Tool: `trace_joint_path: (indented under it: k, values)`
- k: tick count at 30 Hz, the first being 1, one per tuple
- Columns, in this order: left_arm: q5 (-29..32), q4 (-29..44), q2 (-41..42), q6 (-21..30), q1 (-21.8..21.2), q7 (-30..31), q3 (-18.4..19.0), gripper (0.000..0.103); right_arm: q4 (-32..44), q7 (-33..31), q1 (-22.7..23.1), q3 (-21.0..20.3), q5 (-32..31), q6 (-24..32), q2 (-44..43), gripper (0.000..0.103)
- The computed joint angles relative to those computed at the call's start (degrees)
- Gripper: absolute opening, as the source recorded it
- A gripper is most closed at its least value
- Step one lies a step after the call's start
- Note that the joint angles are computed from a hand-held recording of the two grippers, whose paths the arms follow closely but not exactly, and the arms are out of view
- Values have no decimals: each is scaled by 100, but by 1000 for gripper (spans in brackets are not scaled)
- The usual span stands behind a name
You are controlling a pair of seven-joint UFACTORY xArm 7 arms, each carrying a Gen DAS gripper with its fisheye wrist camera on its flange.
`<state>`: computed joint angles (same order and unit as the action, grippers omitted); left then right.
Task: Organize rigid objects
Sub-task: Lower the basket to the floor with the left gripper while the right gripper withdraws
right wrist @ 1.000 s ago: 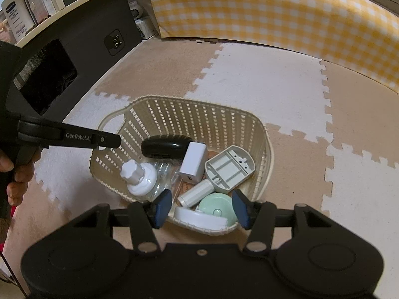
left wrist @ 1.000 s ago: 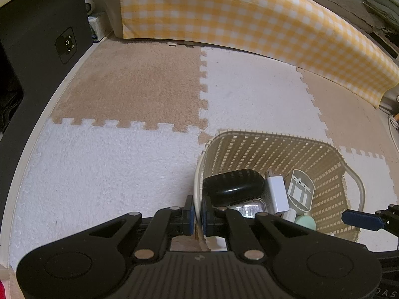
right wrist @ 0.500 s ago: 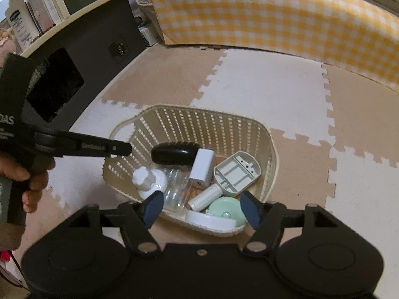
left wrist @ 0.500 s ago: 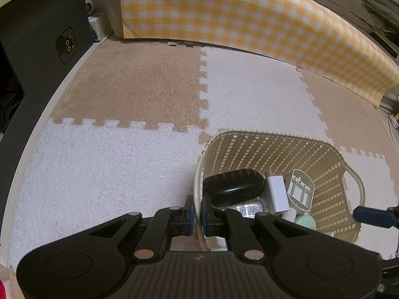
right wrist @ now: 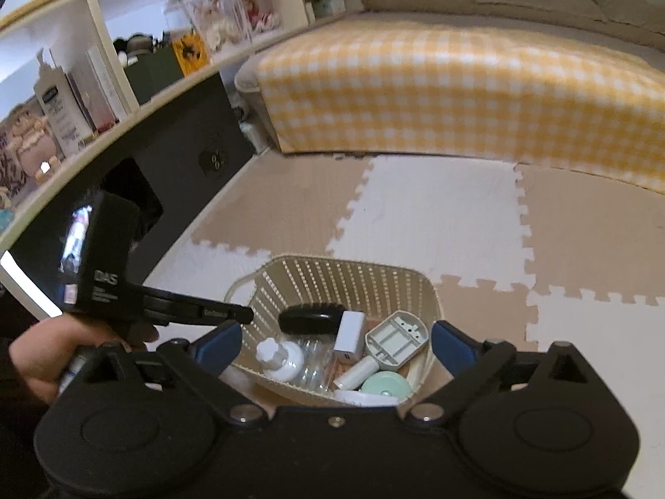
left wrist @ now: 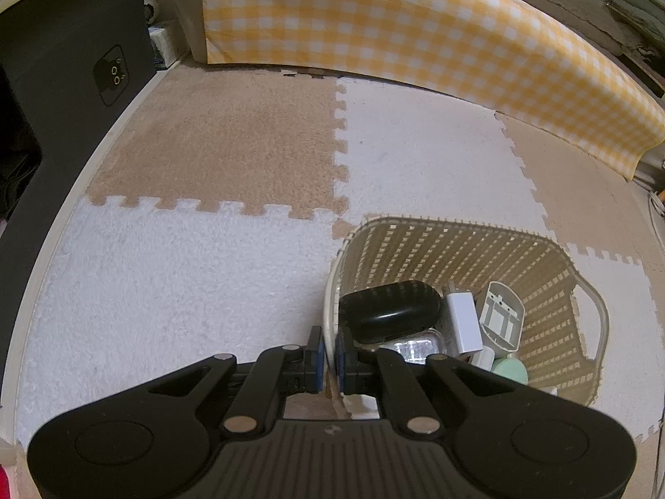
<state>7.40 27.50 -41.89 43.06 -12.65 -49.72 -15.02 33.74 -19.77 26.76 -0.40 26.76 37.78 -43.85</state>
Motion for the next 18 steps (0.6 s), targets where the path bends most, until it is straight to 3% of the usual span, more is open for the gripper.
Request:
trace_joint_path:
  k: [3, 5, 8, 18]
  values:
    - [19, 32, -95, 144, 26, -100, -56, 17, -138, 107, -83, 48, -52, -56, -261, 99]
    - [86, 80, -218, 332, 55, -208, -152, 35, -218, 150, -95, 59, -98, -121, -405, 99]
    - [187, 181, -508, 674, 69, -433, -325, 52, -307, 204, -82, 52, -167, -211, -572, 99]
    - [559, 772, -1551, 1711, -123, -914, -1086, 71, -593, 555, -216, -42, -442, -69, -1521, 99]
